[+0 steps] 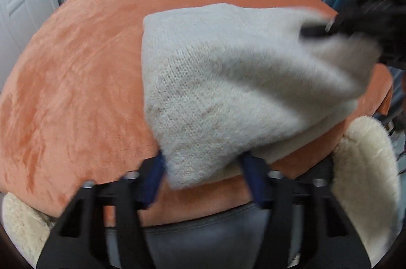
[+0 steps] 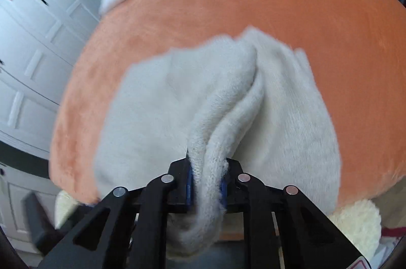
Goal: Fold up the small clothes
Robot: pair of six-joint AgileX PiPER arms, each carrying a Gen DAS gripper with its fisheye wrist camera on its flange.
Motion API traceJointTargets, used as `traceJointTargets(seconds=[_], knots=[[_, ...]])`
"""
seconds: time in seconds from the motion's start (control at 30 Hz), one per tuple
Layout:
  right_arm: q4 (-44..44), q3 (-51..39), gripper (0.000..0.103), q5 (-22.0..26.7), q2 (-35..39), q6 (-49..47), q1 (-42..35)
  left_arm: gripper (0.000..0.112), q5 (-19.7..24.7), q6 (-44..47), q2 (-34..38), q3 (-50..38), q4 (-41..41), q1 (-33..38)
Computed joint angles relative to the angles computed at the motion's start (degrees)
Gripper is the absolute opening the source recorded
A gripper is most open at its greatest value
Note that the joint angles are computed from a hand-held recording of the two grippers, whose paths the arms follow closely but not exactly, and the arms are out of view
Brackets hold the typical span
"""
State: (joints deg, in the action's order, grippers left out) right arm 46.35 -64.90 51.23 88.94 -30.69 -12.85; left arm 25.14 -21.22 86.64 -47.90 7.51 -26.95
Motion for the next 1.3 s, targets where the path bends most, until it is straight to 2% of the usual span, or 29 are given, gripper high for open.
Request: traceJointTargets(seconds=[0.03, 0.07, 0.1, 0.13, 0.17, 0.23, 0.27, 0.3, 0.37, 0.43, 0.53, 0.7, 0.77, 0.83, 0.87, 0.9, 0.97, 1.0, 1.03, 1.07, 1.17, 1.2, 1.23, 1.27, 1.3], knots=[[5.7, -1.8, 0.014, 5.2, -1.6, -3.0, -4.2, 0.033, -0.1, 3.4, -0.8, -0.1, -4.2, 2.0], [11.5, -2.6, 0.013, 10.0, -1.7, -7.1, -8.5, 0.030, 0.3, 8.3, -1.3, -0.3, -9.8, 4.0], [15.3, -2.0, 0.013, 12.5, -2.3, -9.9, -12.0, 0.028, 0.5, 11.4, -1.3, -0.5, -13.1, 5.1], [16.8, -0.7, 0.013, 12.7, -2.4, -12.3, -14.7, 0.023, 0.8, 12.4, -1.0, -0.7, -14.2, 5.4], [16.0, 1.5, 0.013, 10.6, -1.3, -14.7, -16.6, 0.023, 0.9, 12.0, -0.1, -1.2, -13.9, 5.1], [8.9, 4.6, 0.013, 2.3, 4.6, -14.0, -15.9, 0.017, 1.1, 10.1, 2.7, -1.9, -12.4, 4.0], [7.1, 5.9, 0.013, 0.2, 9.1, -14.4, -16.4, 0.017, 1.2, 10.5, 4.4, -2.2, -13.5, 3.9], [7.5, 7.8, 0.013, 0.4, 11.8, -14.7, -18.2, 0.017, 1.2, 10.3, 5.5, -2.4, -13.7, 3.8], [12.9, 10.1, 0.013, 4.5, 11.6, -18.4, -22.7, 0.017, 1.0, 6.7, 5.8, -2.5, -10.1, 2.7], [12.7, 10.7, 0.016, 3.9, 10.1, -18.1, -22.6, 0.017, 1.7, 6.0, 5.5, -2.7, -9.5, 2.3], [9.4, 11.1, 0.026, 2.0, 7.1, -15.4, -20.1, 0.018, 2.8, 5.9, 5.0, -2.9, -10.7, 2.3], [8.2, 14.7, 0.065, 3.9, -0.6, -13.1, -20.2, 0.021, 2.8, 4.3, 5.3, -3.1, -8.6, 2.5], [7.1, 15.8, 0.064, 2.0, -1.4, -13.5, -18.7, 0.021, 2.7, 2.3, 5.4, -3.0, -6.8, 1.8], [2.6, 14.3, 0.031, -3.2, -0.2, -10.2, -13.3, 0.021, 2.9, -0.3, 5.3, -3.1, -4.4, 0.8], [2.3, 14.1, 0.027, -4.2, -0.7, -9.9, -12.2, 0.021, 3.0, -1.4, 4.8, -2.9, -4.0, 0.3], [4.3, 12.9, 0.024, -2.9, -2.4, -10.7, -12.9, 0.020, 3.0, -2.8, 4.0, -2.6, -3.4, -0.2], [13.5, 11.8, 0.022, 4.2, -5.4, -17.2, -18.1, 0.020, 3.7, -5.1, 2.3, -2.2, -1.6, -0.9], [16.3, 11.3, 0.022, 7.9, -5.7, -18.9, -20.5, 0.020, 3.9, -4.4, 1.9, -2.0, -2.2, -0.8], [16.8, 10.8, 0.022, 9.5, -5.5, -19.1, -21.5, 0.020, 4.2, -4.3, 1.9, -2.0, -2.4, -0.8], [14.9, 10.7, 0.022, 8.7, -3.9, -19.0, -21.5, 0.020, 4.3, -4.8, 2.2, -2.1, -1.8, -1.1], [3.3, 13.4, 0.022, -2.1, 5.2, -16.6, -18.5, 0.020, 4.9, -5.7, 4.3, -3.0, -1.3, -1.7], [3.0, 13.6, 0.023, -2.5, 6.1, -15.0, -18.8, 0.020, 5.1, -5.4, 4.6, -3.3, -1.6, -1.7], [4.9, 14.1, 0.024, -0.6, 4.8, -15.2, -20.9, 0.021, 5.9, -6.3, 4.3, -3.5, -0.5, -2.3], [4.7, 14.5, 0.027, -0.8, 2.3, -13.9, -21.3, 0.021, 6.5, -6.1, 3.7, -3.6, -0.3, -2.7], [2.1, 15.1, 0.032, -3.3, -1.1, -10.8, -20.5, 0.022, 7.4, -6.2, 2.5, -3.7, 0.4, -3.2]])
